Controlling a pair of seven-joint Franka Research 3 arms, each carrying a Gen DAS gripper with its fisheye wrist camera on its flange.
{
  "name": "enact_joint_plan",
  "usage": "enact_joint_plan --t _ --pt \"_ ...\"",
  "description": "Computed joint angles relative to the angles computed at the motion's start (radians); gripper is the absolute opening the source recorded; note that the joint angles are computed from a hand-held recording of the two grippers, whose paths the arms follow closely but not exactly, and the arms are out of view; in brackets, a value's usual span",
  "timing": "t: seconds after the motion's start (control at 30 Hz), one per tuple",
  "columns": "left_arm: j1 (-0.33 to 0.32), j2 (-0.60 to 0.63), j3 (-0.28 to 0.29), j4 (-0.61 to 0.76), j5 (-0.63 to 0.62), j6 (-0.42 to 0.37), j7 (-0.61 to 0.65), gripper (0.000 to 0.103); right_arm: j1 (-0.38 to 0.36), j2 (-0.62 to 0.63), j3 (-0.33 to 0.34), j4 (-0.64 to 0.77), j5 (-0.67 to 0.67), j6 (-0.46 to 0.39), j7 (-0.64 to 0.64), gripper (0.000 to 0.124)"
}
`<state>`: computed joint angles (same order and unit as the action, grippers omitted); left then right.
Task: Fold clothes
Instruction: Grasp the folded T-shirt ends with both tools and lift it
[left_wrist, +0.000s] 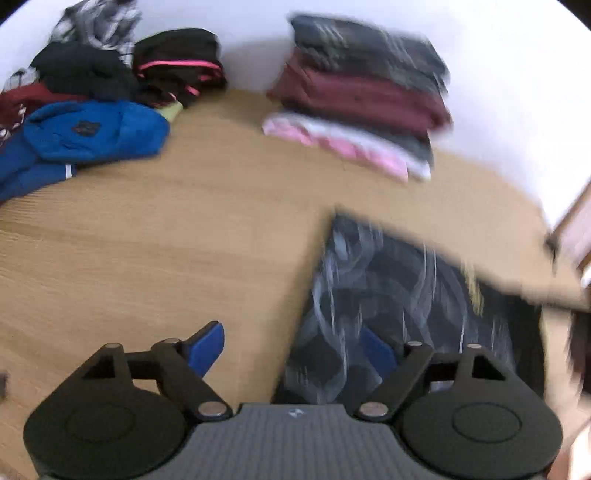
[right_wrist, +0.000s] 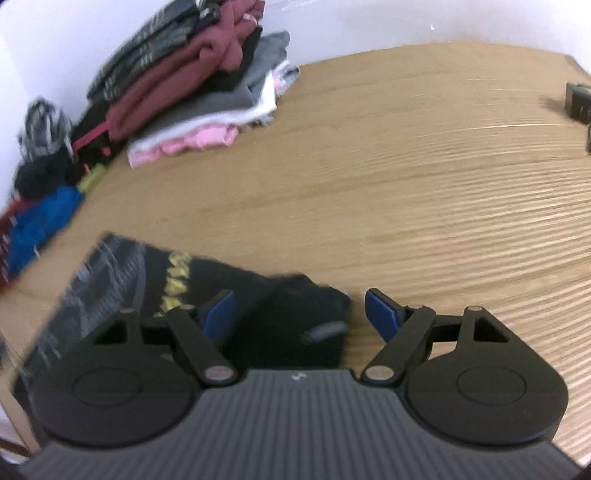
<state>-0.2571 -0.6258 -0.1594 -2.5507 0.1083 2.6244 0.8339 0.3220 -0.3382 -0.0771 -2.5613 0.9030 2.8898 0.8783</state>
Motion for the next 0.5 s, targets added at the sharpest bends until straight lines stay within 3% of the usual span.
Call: enact_joint_plan --t 0.1,0.17,0.2,0.23,0.4,0.5 --pt "-0.077 0.185 0.123 0.119 -0.101 -0.005 0.199 0.088 -0.002 -0.059 0.014 -0.057 0.015 0.001 0.044 0.079" --pt "-0.127 0.283 0.178 0.196 -0.205 -0.082 0.367 0.087 -0.022 -0.115 0.052 -0.108 -0.019 -0.001 0.147 0.080" --pt "-0.145 0.322 0.194 0.231 -0.249 -0.120 0.450 0.096 -0.035 -0.150 0.075 -0.137 -0.044 -0.009 0.213 0.079" --pt "-0.161 0.339 0.205 0.245 -0.301 -0.134 0.530 0.092 -0.046 -0.185 0.096 -0.165 -0.072 -0.019 0.280 0.079" --pt "-0.226 0.382 0.259 0.284 -0.634 -0.194 0.891 0.102 -0.070 -0.369 0.195 -0.300 -0.159 -0.065 0.561 0.081" --pt "-0.216 0.412 0.265 0.310 -0.780 -0.245 0.972 0.103 -0.047 -0.404 0.262 -0.340 -0.204 -0.031 0.652 0.083"
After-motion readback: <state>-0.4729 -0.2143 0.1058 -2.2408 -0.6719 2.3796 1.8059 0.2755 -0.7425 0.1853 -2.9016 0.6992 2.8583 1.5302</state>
